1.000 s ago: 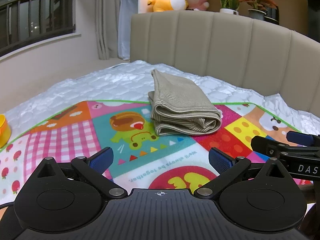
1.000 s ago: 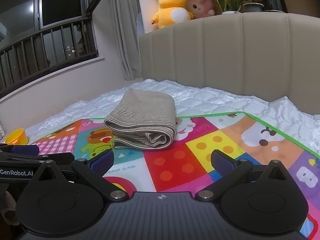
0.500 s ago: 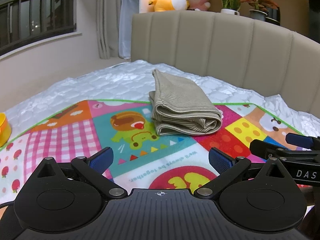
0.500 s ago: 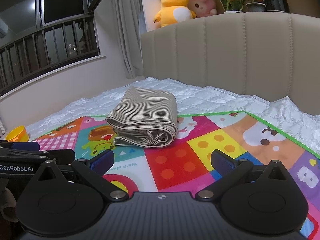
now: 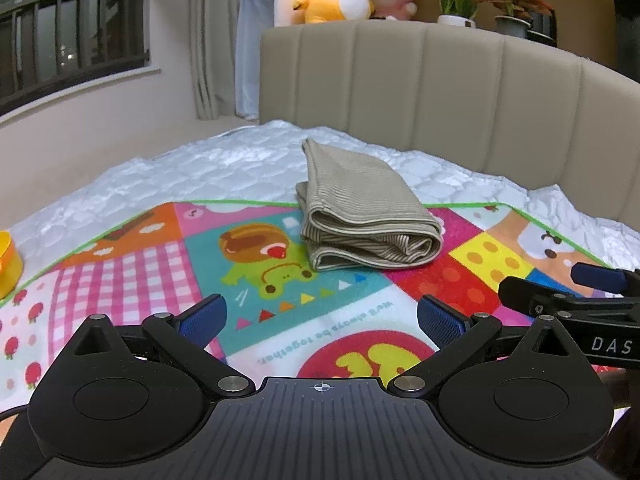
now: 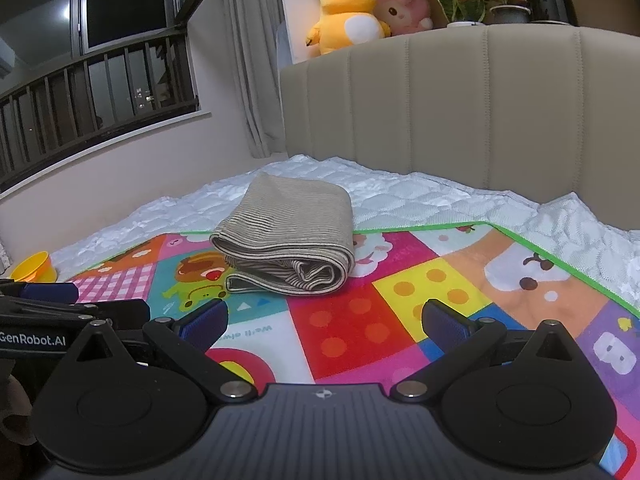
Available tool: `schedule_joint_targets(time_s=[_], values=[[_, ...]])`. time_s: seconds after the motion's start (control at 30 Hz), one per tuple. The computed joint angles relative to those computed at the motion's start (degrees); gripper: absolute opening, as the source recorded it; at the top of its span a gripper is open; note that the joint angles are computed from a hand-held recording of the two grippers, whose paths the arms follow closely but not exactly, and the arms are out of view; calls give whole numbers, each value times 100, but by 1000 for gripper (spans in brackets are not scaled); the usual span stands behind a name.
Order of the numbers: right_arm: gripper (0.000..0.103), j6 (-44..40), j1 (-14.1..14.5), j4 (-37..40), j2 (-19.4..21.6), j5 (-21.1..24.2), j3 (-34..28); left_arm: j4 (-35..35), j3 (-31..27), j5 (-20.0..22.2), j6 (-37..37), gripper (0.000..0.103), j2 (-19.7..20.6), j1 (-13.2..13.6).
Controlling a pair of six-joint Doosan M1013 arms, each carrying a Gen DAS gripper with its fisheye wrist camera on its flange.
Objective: Fold clothes
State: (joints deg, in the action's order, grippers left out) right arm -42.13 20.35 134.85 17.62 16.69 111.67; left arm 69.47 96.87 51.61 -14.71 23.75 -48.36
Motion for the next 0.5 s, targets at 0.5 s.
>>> schedule_joint_targets(time_s=[0.5], values=[[103,54,-3,-76,-17,-63,7,173,41,42,-120,103,-17,-29]])
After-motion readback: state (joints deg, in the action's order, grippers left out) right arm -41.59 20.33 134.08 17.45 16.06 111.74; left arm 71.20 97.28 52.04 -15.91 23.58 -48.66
